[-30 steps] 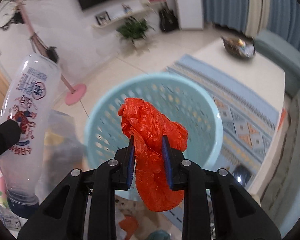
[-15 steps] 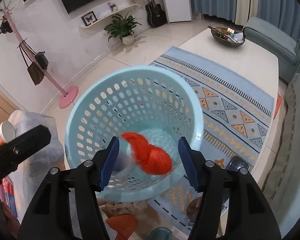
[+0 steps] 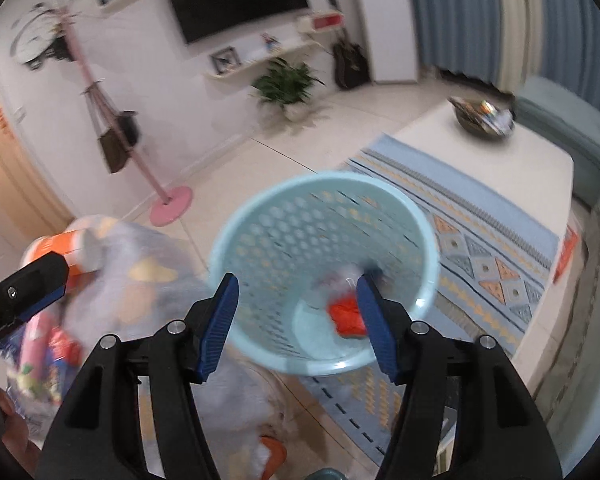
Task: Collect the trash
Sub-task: 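Grasp the orange snack bag with the left tool while the right tool grasps the blue milk carton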
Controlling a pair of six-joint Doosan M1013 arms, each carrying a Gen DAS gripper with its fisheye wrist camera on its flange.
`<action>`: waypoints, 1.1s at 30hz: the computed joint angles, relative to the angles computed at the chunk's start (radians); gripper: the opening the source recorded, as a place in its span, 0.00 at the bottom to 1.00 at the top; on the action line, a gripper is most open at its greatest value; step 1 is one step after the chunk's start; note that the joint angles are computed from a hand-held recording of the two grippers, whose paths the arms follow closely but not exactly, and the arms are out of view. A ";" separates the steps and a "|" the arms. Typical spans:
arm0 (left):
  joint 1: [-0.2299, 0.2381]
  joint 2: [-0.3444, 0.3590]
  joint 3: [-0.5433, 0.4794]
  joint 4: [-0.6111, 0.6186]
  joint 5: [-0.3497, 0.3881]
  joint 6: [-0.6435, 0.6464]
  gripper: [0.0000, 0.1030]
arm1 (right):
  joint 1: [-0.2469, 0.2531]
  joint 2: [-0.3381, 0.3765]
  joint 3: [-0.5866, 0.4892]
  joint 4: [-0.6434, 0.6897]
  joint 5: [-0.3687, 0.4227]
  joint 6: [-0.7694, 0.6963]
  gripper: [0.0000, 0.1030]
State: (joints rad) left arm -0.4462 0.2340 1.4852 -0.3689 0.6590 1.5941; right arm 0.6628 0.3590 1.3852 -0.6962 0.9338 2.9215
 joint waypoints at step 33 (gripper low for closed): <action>0.320 -0.296 0.370 0.439 0.051 -0.448 0.86 | 0.189 0.261 -0.381 0.527 -0.130 -0.983 0.68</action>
State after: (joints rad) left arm -0.1259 -0.0622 1.8555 0.0703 0.7097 1.1457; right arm 0.8514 0.6200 1.0045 -0.1696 0.8035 1.9388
